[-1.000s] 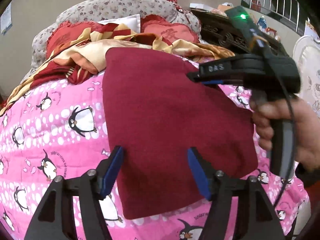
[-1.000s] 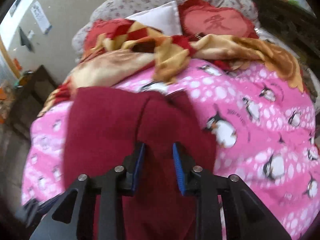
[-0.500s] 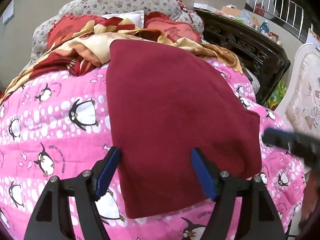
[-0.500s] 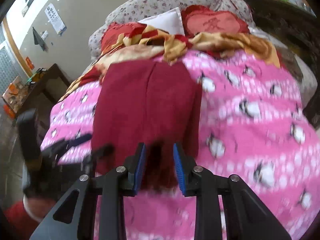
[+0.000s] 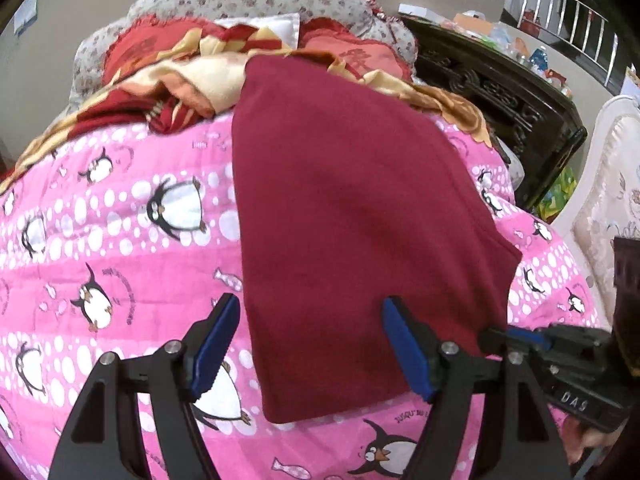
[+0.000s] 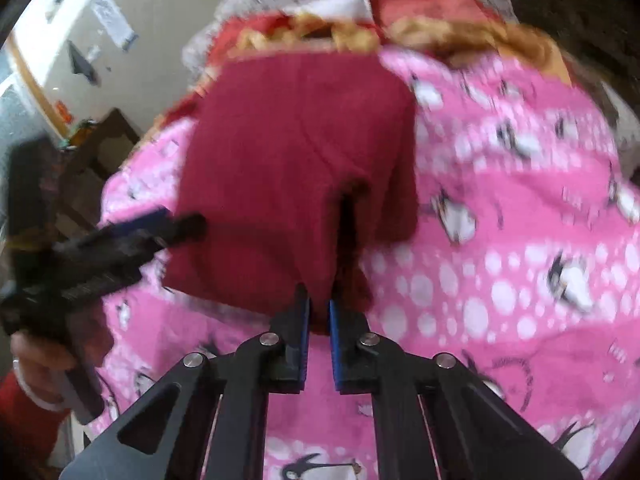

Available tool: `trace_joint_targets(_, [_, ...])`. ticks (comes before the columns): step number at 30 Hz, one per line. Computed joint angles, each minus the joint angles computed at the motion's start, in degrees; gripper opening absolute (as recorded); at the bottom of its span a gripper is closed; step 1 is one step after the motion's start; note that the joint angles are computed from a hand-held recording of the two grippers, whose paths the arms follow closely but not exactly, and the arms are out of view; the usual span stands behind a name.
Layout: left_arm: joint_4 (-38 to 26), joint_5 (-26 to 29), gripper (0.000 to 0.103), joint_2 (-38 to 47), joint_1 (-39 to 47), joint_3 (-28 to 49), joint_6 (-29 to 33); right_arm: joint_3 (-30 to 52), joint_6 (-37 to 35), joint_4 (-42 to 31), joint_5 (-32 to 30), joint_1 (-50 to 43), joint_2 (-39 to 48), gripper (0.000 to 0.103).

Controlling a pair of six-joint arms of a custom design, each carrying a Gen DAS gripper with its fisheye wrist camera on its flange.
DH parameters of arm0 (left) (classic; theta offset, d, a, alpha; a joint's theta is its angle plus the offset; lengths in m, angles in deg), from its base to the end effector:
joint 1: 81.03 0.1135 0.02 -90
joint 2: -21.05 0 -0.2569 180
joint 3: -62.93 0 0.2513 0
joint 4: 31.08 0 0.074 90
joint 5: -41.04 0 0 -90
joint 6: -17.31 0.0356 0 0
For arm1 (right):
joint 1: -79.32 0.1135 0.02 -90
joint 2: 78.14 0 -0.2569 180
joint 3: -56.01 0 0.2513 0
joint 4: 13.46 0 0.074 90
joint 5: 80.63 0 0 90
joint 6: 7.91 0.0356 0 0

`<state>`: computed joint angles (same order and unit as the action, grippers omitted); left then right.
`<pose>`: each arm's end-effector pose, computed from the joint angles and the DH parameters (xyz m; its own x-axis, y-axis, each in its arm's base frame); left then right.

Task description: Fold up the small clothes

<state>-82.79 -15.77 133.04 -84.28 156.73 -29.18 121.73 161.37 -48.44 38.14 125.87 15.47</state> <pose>0.3889 -0.0416 0.1758 -0.5180 0.6065 -0.6032 0.8161 0.5616 -0.1362 0.2231 0.2106 0.1587 -0.5908 0.6287 -0.5057 0.5111 0.7766 0.3684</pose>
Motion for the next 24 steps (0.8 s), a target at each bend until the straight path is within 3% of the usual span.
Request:
trace_joint_targets(4, [0.8, 0.7, 0.077, -1.1, 0.8, -0.8, 0.6, 0.2, 2.6, -2.5, 2.9, 1.8, -3.4, 0.029])
trace_joint_targets(11, [2.2, 0.9, 0.077, -0.6, 0.1, 1.1, -2.7, 6.6, 3.4, -12.4, 13.9, 4.1, -6.8, 0.034])
trace_joint_targets(18, [3.0, -0.6, 0.077, 0.0, -1.4, 1.6, -3.5, 9.2, -9.0, -6.3, 6.2, -6.4, -2.6, 0.035])
trace_joint_targets(24, [2.5, -1.4, 0.080, 2.0, -2.5, 3.3, -4.1, 11.6, -14.0, -6.0, 2.0, -10.5, 5.6, 0.033])
